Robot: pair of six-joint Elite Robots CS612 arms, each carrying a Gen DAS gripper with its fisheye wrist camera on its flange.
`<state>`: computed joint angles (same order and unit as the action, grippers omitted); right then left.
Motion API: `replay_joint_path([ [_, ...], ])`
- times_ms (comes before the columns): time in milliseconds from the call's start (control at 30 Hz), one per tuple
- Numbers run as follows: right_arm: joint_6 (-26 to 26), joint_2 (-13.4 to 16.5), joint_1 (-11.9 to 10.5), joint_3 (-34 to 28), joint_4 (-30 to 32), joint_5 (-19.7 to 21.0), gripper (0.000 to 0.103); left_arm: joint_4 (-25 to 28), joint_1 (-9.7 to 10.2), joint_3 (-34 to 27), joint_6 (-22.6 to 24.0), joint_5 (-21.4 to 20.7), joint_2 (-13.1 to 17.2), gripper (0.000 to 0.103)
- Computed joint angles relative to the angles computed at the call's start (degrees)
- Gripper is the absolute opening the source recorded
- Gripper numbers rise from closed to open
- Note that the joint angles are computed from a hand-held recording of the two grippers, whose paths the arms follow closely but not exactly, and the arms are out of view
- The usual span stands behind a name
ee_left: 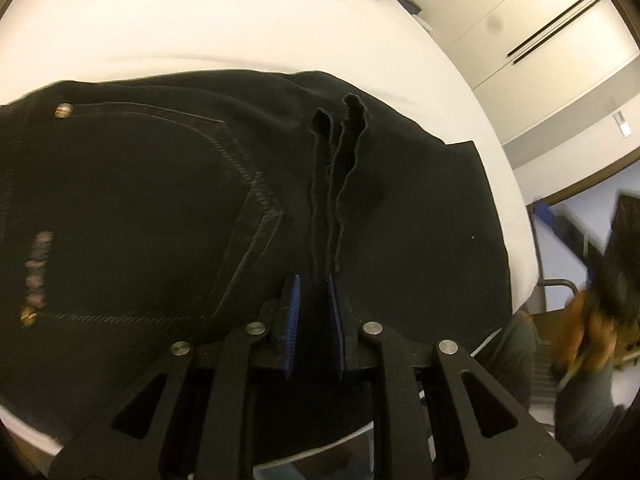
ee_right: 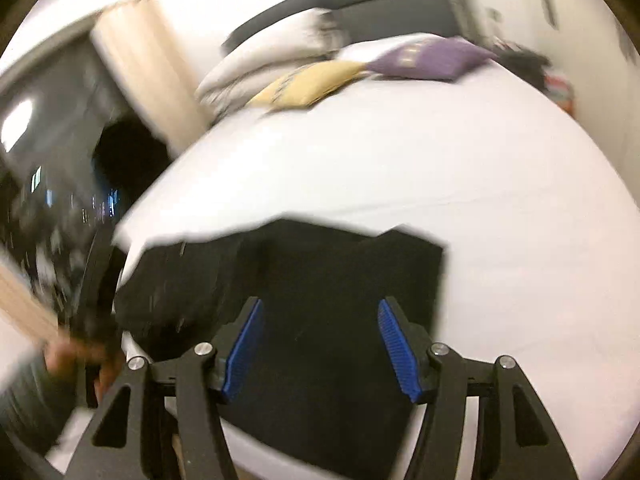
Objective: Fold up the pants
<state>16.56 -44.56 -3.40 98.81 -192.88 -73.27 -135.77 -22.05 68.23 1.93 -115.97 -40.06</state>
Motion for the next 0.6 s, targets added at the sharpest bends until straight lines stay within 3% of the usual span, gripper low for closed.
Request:
replay_joint_path([
  [67,4.26,1.56,-2.12,-1.87,-1.35,5.71,0.063,-4.55,-0.20,1.17,-1.89,2.14,-0.99,0.014],
  [167,6.70,3.78,-3.82,-3.84,-2.60,12.37,0.063,-8.93,-0.44,-0.82,-3.42,-4.69,0.02,0.014],
  [267,10.03,5.68,-4.48,-5.58,-2.63,14.86,0.062,-8.59,-1.85,-4.78,0.15,-10.21,2.54,0.014],
  [333,13.44,6.11,-4.51,-6.17,-4.43,17.58,0.062,-5.32,-2.91,-8.07,1.93,-13.71,5.00,0.014],
  [367,14.05,6.61,-4.72,-6.88,-4.52,19.61,0.062,-2.72,-3.27,-9.12,2.62,-13.49,5.59,0.014],
  [433,14.47,7.23,-4.18,-7.36,-4.09,21.34,0.062,2.76,-4.41,-10.15,4.94,-8.01,6.52,0.014],
  [500,13.60,8.13,-4.17,-8.33,-0.62,20.36,0.062,0.52,-4.00,-8.19,3.99,-9.49,6.71,0.014],
  [567,14.38,9.63,-4.65,-9.56,1.22,19.28,0.049,-2.78,-2.89,-5.76,1.03,-13.06,6.33,0.014],
  [600,17.78,10.98,-5.45,-10.15,-0.78,20.26,0.033,-4.61,-2.49,-4.30,0.00,-13.90,5.91,0.014],
])
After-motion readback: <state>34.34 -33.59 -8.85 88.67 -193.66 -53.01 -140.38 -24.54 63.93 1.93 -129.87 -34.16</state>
